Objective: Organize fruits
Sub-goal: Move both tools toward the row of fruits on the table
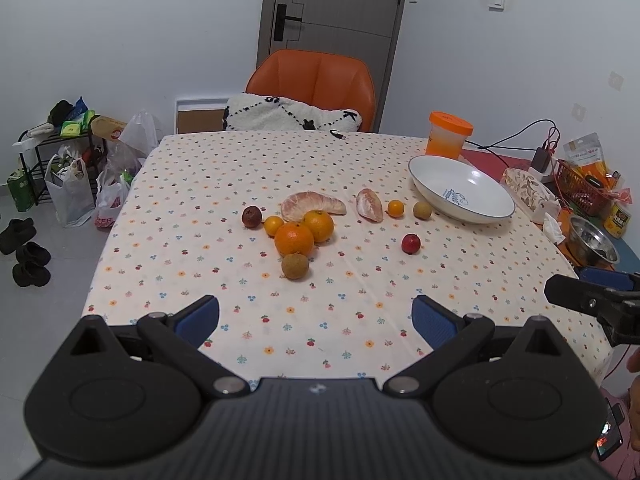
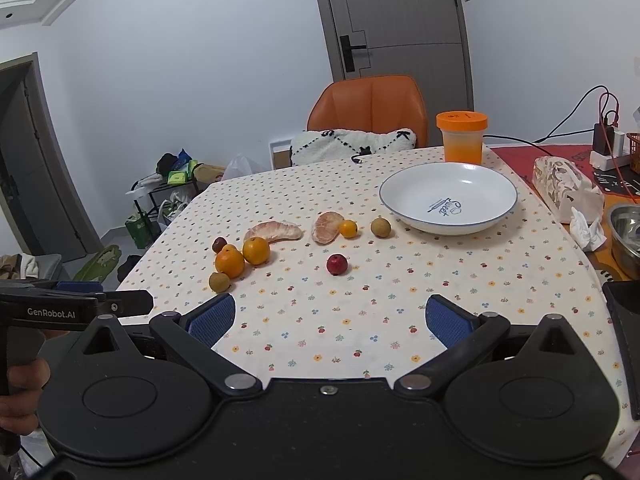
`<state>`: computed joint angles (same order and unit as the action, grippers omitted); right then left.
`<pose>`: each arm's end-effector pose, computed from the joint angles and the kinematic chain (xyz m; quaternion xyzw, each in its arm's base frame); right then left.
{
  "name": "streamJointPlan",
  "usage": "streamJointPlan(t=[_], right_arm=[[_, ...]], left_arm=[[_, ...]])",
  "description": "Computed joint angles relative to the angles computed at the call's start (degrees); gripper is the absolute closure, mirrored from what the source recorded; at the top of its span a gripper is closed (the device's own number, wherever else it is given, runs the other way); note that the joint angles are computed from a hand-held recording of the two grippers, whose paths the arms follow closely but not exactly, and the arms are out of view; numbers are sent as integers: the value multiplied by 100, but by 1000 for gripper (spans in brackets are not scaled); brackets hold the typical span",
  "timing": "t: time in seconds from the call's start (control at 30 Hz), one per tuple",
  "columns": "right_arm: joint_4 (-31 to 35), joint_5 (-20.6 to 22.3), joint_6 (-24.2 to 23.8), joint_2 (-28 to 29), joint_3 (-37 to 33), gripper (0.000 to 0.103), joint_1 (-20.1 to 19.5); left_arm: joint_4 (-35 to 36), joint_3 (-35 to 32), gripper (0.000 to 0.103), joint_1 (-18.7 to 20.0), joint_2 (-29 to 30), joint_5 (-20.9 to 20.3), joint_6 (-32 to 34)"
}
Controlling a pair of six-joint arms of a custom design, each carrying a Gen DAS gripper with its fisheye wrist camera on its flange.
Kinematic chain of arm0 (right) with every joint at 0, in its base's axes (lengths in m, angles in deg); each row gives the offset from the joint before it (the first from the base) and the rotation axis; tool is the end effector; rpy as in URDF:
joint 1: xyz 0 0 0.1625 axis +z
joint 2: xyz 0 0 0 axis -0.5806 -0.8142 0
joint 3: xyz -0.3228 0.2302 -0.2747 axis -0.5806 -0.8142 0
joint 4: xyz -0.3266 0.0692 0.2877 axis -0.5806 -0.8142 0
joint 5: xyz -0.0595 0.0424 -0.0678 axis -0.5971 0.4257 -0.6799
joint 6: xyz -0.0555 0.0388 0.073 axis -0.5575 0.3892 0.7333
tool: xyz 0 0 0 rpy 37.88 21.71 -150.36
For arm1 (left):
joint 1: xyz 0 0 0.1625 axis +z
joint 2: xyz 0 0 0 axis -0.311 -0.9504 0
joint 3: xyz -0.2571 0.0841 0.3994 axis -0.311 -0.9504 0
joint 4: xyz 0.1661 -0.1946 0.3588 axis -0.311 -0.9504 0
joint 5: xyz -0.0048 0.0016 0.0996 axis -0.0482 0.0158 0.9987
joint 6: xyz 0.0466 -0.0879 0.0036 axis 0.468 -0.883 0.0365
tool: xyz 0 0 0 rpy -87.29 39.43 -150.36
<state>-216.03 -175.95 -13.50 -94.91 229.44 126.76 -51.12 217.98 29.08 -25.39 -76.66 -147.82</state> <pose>0.1478 -0.3670 0.1457 0.3882 -0.8596 0.3174 0.0981 -0.1792 -0.2578 0.1310 0.0094 0.8050 -0.4720 0.3593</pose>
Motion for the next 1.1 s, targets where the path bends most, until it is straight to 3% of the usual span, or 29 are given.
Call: streamJointPlan(t=[0.37,0.73,1.1], right_arm=[[111,107,11,-2,-44,0,-92],[407,42,40,138,-344,0,-249],[272,-103,-30,656,-676,0,-268]], left_arm=[[151,43,1,96,13,192,-199],[-743,251,1,660,-28,506,383],[-3002,530,4,1391,390,877,1876]])
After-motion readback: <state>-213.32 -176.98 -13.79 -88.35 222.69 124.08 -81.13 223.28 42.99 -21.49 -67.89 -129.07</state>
